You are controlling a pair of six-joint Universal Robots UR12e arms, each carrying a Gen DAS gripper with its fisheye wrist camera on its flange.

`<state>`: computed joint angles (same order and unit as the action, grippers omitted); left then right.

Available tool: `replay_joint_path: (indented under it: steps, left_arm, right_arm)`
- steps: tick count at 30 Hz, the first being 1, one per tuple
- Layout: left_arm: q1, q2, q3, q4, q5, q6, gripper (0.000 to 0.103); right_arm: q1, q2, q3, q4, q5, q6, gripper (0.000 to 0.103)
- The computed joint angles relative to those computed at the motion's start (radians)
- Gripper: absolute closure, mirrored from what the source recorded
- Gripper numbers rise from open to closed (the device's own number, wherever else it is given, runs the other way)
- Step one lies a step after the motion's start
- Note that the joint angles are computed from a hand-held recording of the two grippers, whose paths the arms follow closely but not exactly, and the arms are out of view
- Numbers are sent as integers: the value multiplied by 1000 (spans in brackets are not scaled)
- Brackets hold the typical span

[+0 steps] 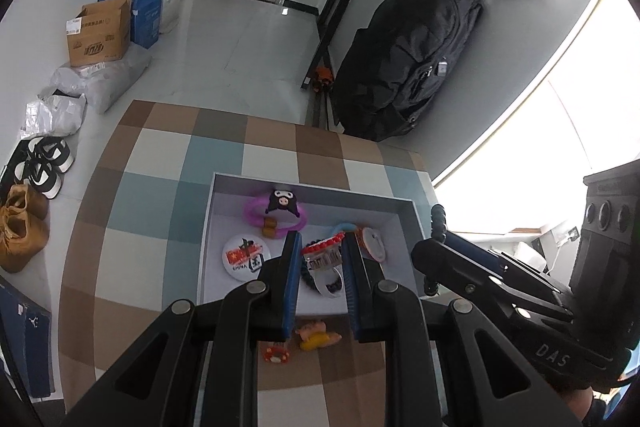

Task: Organize jewelry
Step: 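Carry both items into the grey box and open both grippers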

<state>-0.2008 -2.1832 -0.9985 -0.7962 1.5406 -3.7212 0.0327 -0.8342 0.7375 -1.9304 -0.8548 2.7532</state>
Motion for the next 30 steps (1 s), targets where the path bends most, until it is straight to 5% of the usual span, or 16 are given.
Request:
replay_joint_path:
  steps: [30]
  left_arm:
    - [17, -58, 87, -66, -64, -61, 87]
  right_arm:
    - [-3, 69, -104, 57, 18, 81, 53]
